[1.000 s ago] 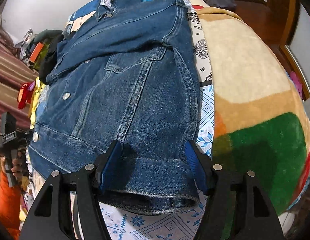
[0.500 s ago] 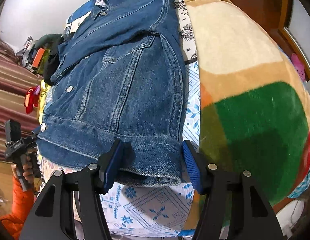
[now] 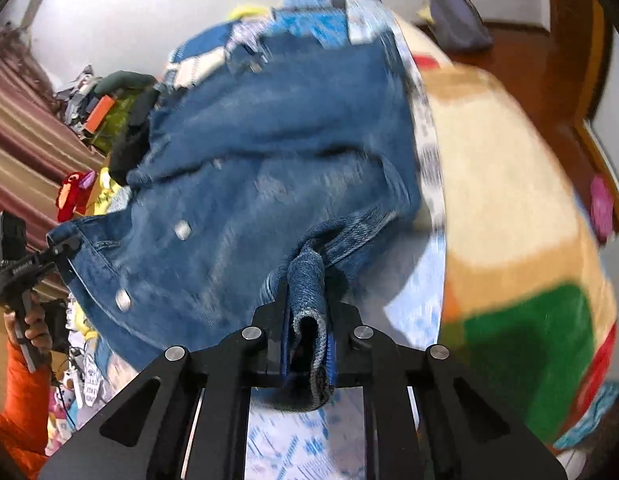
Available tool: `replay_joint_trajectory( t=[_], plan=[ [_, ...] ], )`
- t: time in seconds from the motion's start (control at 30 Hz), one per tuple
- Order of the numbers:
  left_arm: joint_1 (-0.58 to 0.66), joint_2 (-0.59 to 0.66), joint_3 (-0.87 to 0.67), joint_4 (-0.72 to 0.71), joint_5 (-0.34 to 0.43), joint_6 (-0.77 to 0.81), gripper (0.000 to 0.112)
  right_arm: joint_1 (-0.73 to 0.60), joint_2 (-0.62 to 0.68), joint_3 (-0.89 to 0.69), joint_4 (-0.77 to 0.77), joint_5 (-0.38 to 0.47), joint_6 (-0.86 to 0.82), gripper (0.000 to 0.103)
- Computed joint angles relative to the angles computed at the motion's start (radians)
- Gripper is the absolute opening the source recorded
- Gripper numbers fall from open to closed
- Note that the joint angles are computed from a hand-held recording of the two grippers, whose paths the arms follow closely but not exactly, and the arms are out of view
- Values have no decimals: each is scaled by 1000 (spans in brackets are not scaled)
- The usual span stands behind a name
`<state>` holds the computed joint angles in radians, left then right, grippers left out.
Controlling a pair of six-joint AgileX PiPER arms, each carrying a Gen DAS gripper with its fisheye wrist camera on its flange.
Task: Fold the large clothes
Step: 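Lift the hem with both tools and fold it toward the collar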
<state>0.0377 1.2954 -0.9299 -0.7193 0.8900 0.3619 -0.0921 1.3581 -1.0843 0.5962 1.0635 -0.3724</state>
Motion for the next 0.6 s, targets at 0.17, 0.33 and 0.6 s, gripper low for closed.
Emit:
replay_joint_trajectory(
  t=[0.17, 0.33, 0.6],
  plan=[
    [-8, 122, -211, -35, 14, -32, 10, 29, 84, -224, -11, -23, 18, 11],
    [-50, 274, -490, 108, -45, -138, 10, 118, 237, -518, -214, -135, 191, 11],
    [-39, 719, -1022, 251, 26, -340, 10, 173, 683, -1109, -372, -15, 356, 11]
  ],
)
